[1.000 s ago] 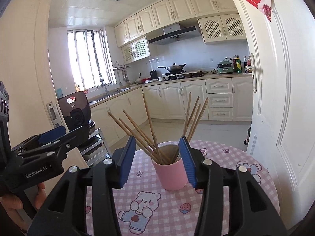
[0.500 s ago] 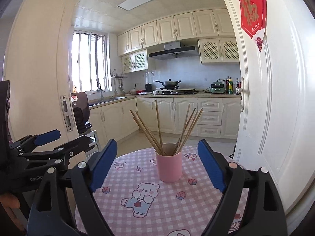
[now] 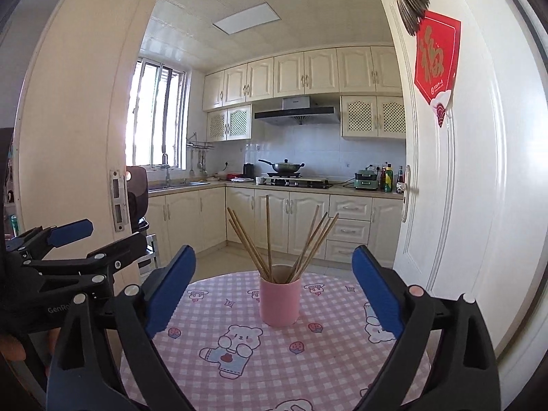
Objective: Organize utensils
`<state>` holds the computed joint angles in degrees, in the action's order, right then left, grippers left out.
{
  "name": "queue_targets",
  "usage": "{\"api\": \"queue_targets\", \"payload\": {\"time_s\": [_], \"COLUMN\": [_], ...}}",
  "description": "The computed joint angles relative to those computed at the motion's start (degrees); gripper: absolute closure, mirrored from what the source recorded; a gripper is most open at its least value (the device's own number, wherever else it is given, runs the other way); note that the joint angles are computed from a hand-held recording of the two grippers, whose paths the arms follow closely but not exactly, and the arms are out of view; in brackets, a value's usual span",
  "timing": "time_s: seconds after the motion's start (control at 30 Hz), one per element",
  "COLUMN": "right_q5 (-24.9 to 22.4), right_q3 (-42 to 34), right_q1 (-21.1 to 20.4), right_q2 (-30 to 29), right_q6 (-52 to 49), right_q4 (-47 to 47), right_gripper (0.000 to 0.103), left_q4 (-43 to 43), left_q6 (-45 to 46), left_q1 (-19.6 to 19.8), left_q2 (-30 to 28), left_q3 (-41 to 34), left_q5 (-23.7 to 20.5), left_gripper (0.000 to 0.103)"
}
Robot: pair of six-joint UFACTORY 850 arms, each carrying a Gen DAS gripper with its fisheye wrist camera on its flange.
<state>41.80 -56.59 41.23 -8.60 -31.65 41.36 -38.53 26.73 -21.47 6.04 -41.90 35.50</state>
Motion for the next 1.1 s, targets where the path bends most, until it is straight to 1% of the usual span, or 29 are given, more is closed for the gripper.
{"api": "queue_targets", "payload": {"time_s": [0.13, 0.23, 0.73, 1.1], "right_q5": [0.74, 0.93, 1.71, 1.73], "right_q3": [0.38, 0.56, 1.29, 1.59], "right_q1": [0.19, 0.25, 0.62, 0.64], "right_q2": [0.21, 0.35, 0.93, 1.22], "right_q6": [-0.4, -0.44, 0.46, 1.13], "right_q4": [0.18, 0.34, -0.38, -0.81], "right_gripper": [0.013, 0.012, 0.009, 0.008], "left_q4": [-0.12, -0.86, -1.25, -0.5], "left_q6": [-0.11, 0.69, 1.22, 0.73], "left_q1": [-0.18, -0.73, -1.6, -1.9], "left_q2": [0.35, 0.48, 1.61, 1.89], "left_q3": [0.31, 0.67, 1.74, 2.0], "left_q5": [0.66, 2.14, 4.65, 5.2], "left_gripper": [0.009, 0.009, 0.009, 0.008]}}
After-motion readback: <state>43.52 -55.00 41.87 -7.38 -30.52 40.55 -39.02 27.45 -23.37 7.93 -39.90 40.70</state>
